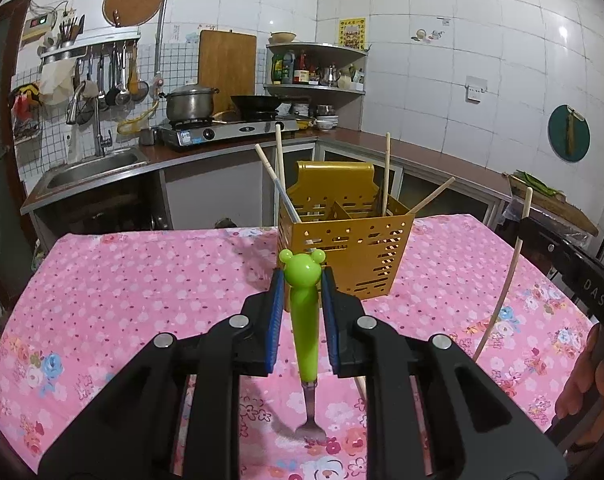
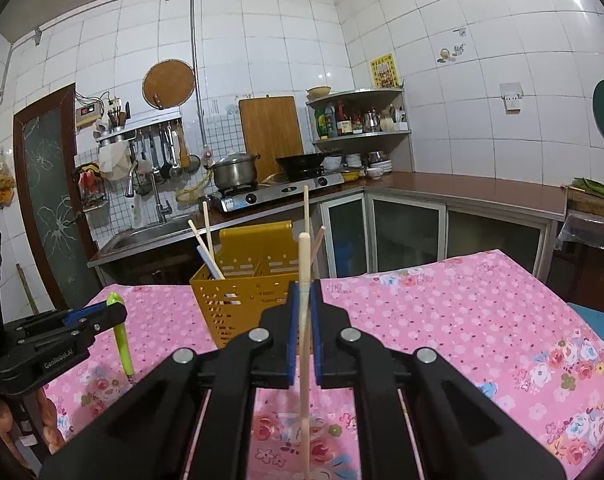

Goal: Organize utensils
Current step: 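Carry the fork and chopstick up and lower them into the yellow holder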

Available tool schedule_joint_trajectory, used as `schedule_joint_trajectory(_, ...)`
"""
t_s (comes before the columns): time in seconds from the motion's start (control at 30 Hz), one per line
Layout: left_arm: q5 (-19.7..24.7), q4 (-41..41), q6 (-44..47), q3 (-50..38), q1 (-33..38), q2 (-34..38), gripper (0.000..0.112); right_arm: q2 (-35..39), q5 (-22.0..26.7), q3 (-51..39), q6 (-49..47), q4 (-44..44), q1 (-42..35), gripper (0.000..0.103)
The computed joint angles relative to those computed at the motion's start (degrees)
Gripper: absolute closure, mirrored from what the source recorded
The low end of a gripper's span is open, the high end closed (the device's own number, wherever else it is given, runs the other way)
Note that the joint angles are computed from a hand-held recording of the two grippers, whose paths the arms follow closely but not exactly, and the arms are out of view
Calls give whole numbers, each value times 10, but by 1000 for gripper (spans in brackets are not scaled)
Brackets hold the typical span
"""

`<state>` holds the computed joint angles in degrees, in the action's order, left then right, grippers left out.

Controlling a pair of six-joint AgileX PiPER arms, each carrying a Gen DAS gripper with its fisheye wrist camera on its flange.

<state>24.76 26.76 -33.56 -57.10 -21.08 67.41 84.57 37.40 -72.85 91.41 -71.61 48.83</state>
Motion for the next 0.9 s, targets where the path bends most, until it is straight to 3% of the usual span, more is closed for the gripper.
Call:
schedule_joint_trajectory(0.47,62,23,-11,-69,-28,5,95,20,0,-103,-135,96,-21,97)
schedule_joint_trajectory(0.9,116,-9,49,-257,-26,78,95,87,-3,-302,-337,254,-88,97)
